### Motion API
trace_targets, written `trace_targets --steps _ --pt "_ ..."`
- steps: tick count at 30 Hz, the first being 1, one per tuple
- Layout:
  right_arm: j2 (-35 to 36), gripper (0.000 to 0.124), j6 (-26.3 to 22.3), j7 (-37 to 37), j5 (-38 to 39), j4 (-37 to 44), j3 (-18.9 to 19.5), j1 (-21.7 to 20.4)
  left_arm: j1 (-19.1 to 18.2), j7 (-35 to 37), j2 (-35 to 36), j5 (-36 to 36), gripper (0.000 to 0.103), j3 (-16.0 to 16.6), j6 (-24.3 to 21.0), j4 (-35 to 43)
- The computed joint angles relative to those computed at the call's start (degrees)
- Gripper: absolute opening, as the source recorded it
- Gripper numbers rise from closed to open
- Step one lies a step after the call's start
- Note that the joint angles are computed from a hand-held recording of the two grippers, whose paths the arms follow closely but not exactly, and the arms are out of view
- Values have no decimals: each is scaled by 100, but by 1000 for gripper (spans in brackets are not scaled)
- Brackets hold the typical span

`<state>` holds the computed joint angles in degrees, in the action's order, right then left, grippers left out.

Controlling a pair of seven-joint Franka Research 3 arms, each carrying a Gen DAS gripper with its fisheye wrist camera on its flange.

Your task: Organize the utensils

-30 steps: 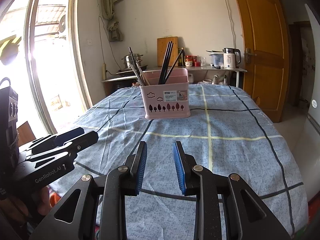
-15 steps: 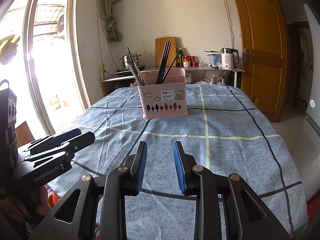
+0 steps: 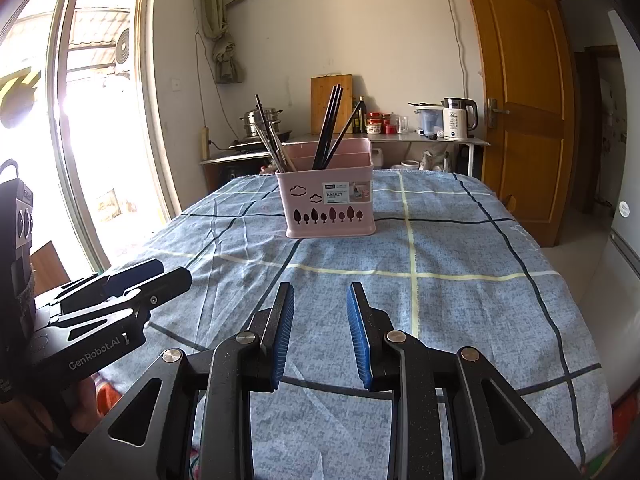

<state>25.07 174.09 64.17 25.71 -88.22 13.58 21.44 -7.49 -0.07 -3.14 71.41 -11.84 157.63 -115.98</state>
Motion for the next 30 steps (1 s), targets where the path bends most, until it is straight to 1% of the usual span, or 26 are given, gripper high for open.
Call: trace_targets --steps 30 --pt "-12 28 -7 -7 4 -7 -4 0 0 162 -29 -93 42 -9 19 -76"
